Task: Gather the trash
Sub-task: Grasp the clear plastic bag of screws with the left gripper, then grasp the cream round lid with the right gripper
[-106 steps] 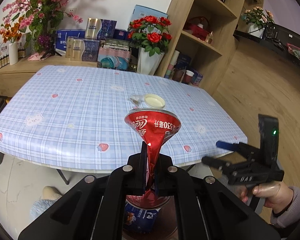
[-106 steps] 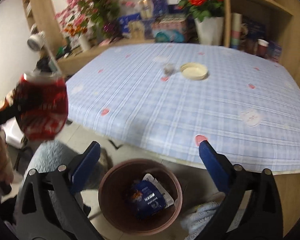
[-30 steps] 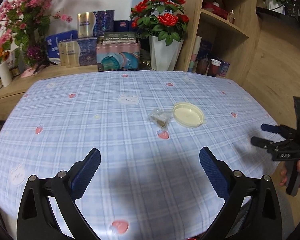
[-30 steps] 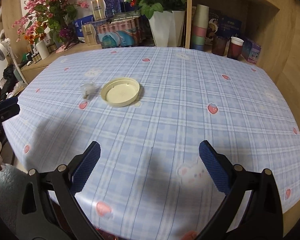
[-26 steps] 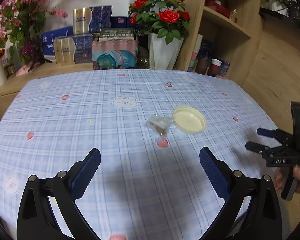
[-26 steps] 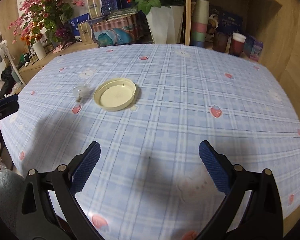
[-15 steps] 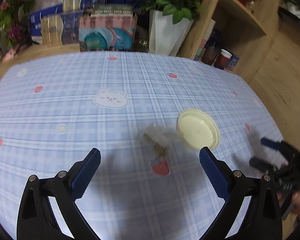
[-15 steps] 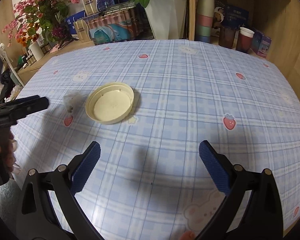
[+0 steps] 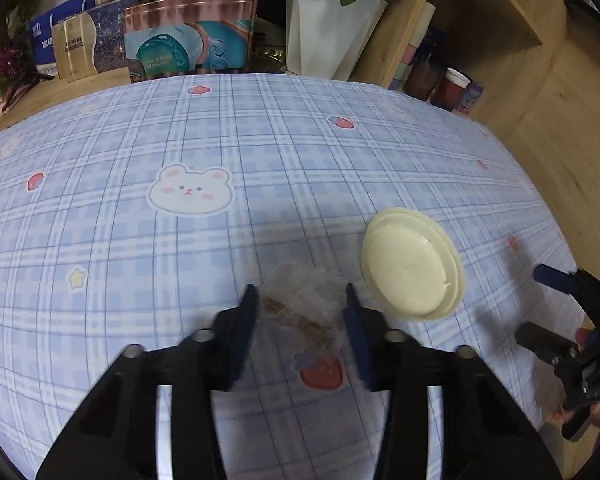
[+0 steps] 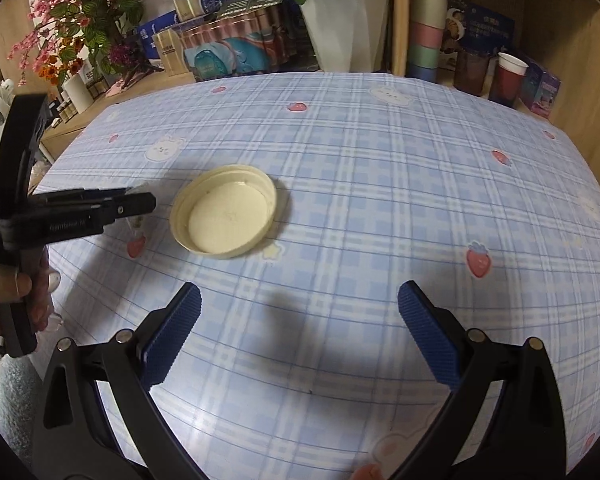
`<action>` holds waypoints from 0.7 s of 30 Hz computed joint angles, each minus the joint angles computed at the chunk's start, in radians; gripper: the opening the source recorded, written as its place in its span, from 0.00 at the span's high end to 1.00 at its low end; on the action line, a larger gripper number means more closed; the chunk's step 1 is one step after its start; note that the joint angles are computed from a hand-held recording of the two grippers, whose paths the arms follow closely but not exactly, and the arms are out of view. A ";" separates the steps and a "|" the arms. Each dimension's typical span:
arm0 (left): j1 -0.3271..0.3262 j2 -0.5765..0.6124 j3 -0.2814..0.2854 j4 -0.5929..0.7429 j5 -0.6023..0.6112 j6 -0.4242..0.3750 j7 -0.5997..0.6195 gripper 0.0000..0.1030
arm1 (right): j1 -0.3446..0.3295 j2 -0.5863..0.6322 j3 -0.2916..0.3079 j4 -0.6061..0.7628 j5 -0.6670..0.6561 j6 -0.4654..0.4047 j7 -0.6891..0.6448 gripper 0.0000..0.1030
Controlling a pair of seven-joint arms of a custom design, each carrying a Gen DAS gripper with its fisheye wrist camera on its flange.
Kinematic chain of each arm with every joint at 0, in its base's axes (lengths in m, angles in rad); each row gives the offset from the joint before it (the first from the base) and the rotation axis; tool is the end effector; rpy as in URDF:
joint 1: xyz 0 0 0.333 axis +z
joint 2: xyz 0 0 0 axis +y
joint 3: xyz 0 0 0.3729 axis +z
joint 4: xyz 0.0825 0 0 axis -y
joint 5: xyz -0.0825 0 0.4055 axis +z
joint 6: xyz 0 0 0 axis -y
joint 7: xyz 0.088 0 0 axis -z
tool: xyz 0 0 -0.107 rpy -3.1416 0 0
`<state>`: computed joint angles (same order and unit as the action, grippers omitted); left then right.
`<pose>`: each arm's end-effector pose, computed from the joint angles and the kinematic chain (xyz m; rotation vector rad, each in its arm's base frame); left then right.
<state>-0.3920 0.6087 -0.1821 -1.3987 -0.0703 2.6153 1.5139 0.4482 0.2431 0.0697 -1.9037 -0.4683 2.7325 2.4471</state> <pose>0.7065 -0.4077 0.4629 -1.5737 2.3801 -0.9051 0.5886 0.3507 0.4801 -1.8181 1.7998 -0.4495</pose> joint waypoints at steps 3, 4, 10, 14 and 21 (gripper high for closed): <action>0.019 -0.037 -0.010 -0.059 -0.020 0.035 0.013 0.71 | -0.005 0.027 0.016 0.043 0.029 -0.008 -0.053 0.06; 0.029 -0.056 -0.014 -0.089 -0.032 0.055 0.017 0.72 | -0.001 0.037 0.015 0.059 0.027 -0.009 -0.062 0.06; 0.061 -0.150 -0.024 -0.228 -0.067 0.148 0.042 0.76 | 0.012 0.143 0.025 0.204 0.075 -0.054 -0.159 0.06; 0.088 -0.218 -0.039 -0.328 -0.113 0.225 0.054 0.76 | 0.003 0.213 0.046 0.295 0.165 -0.098 -0.224 0.06; 0.115 -0.281 -0.076 -0.431 -0.194 0.312 0.100 0.76 | 0.069 0.303 -0.018 0.434 0.137 -0.216 -0.178 0.06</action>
